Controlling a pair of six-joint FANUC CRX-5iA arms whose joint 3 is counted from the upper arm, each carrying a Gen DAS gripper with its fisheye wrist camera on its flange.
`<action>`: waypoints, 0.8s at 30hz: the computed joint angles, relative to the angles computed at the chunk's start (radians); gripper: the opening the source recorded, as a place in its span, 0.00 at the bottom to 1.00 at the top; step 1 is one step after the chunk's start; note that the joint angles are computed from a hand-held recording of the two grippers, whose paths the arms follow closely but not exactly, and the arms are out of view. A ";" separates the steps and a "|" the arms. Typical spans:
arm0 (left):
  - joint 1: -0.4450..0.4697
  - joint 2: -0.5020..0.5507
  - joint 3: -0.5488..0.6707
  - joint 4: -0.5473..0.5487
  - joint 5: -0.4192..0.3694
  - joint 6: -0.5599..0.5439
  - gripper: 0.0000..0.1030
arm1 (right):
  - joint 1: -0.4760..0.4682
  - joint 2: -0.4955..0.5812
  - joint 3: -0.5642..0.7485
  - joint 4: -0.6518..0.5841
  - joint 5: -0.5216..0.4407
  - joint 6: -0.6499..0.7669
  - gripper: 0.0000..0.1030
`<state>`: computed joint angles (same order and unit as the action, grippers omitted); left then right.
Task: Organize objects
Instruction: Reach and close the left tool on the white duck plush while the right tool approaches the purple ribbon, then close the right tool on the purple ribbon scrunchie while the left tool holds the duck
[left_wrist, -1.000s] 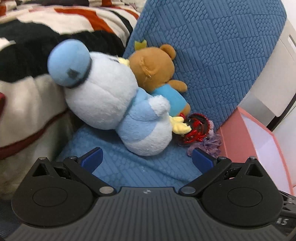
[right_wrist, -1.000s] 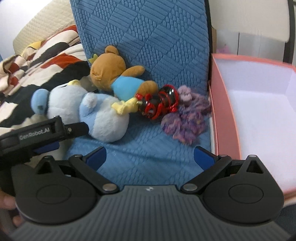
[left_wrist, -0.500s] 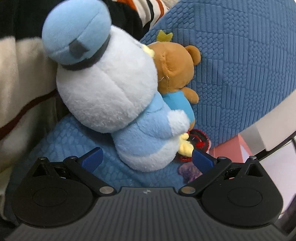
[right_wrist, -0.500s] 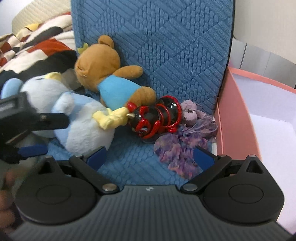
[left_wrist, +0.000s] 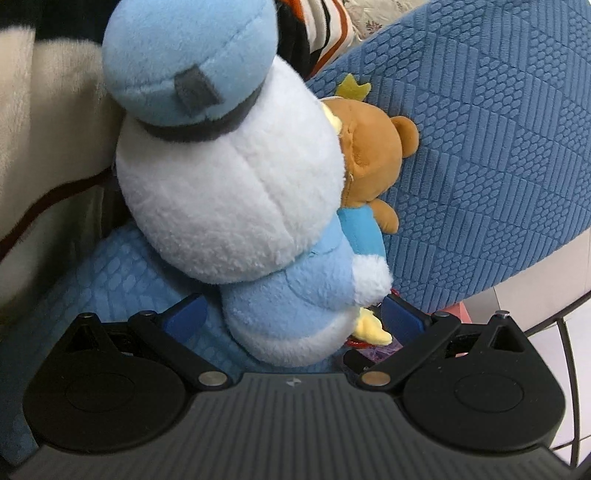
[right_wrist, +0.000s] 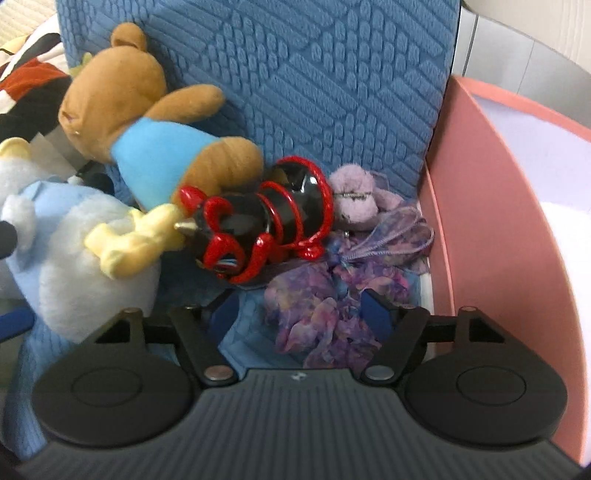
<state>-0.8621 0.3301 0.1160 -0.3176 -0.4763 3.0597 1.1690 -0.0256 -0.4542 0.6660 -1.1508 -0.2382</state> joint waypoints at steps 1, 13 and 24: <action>0.005 0.001 -0.008 0.017 0.020 -0.010 0.99 | -0.001 0.001 -0.001 -0.003 0.000 0.000 0.71; 0.005 0.063 0.065 -0.059 0.002 0.101 0.99 | -0.019 0.035 0.003 -0.022 0.008 -0.008 0.56; -0.003 0.132 0.164 -0.033 -0.107 0.030 0.90 | 0.020 0.028 0.004 -0.016 -0.041 -0.060 0.13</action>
